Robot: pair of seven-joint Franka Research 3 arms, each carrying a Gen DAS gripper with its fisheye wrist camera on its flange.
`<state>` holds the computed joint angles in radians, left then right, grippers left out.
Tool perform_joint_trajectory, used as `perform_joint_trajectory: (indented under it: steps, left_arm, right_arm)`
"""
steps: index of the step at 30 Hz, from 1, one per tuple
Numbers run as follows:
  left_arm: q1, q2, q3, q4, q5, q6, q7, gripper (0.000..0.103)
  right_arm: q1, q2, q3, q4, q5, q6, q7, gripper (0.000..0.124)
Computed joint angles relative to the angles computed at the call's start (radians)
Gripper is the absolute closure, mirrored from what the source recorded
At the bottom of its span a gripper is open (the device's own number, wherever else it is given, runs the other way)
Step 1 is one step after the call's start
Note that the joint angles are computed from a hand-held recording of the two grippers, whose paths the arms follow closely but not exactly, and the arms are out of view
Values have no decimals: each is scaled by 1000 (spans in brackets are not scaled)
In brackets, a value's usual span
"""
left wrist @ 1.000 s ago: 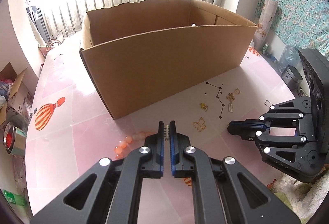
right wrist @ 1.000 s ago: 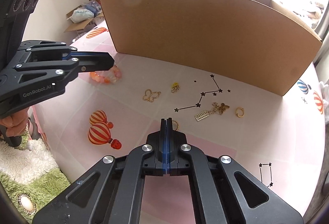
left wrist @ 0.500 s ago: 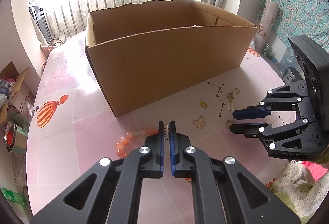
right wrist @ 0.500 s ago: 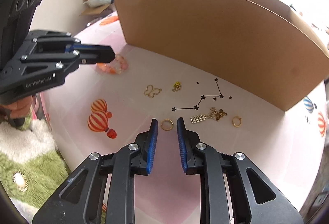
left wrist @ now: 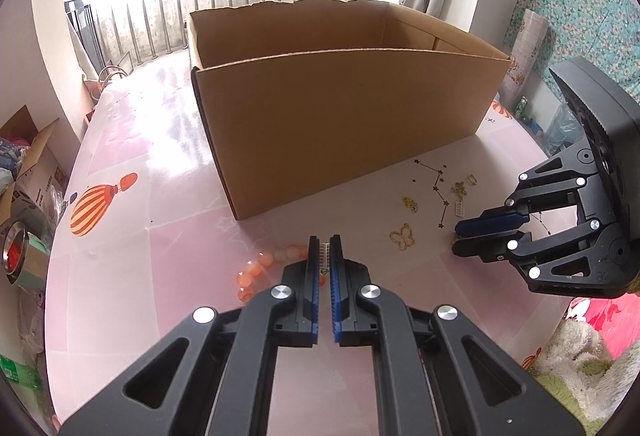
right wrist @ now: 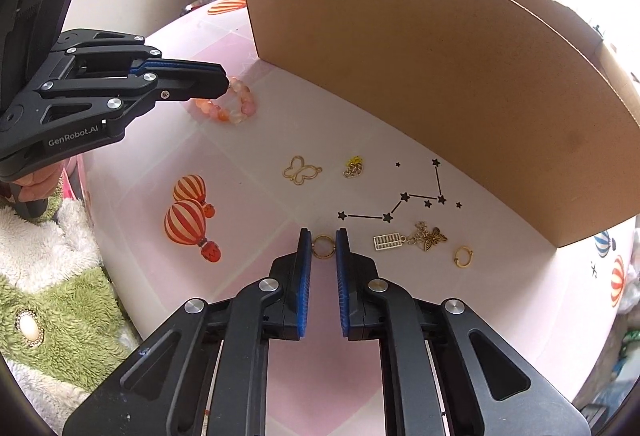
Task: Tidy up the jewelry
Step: 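Carry both charms over the box and open both grippers to drop them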
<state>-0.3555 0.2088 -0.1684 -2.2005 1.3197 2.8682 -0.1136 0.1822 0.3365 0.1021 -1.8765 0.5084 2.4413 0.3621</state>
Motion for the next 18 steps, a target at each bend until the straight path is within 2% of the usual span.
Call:
perform_joint_trajectory:
  steps: [5,11,15,18]
  left_arm:
    - [3,-12,2,-10,25,5,-31,99]
    - [7,-35,-7,-24,67,0,-69,99]
    - [15,-78,-19,-41,103,9,-105,99]
    - [29,-122,-29,-47,175,31,-169,99]
  right_arm:
    - [3,5,0,7,5,-5,32,114]
    - [3,-28,12,-28,43,26,26,114]
    - [-14,-76,27,-39,139,30,-27,114]
    - [-29,-106,32,-10,249,0,-80,114]
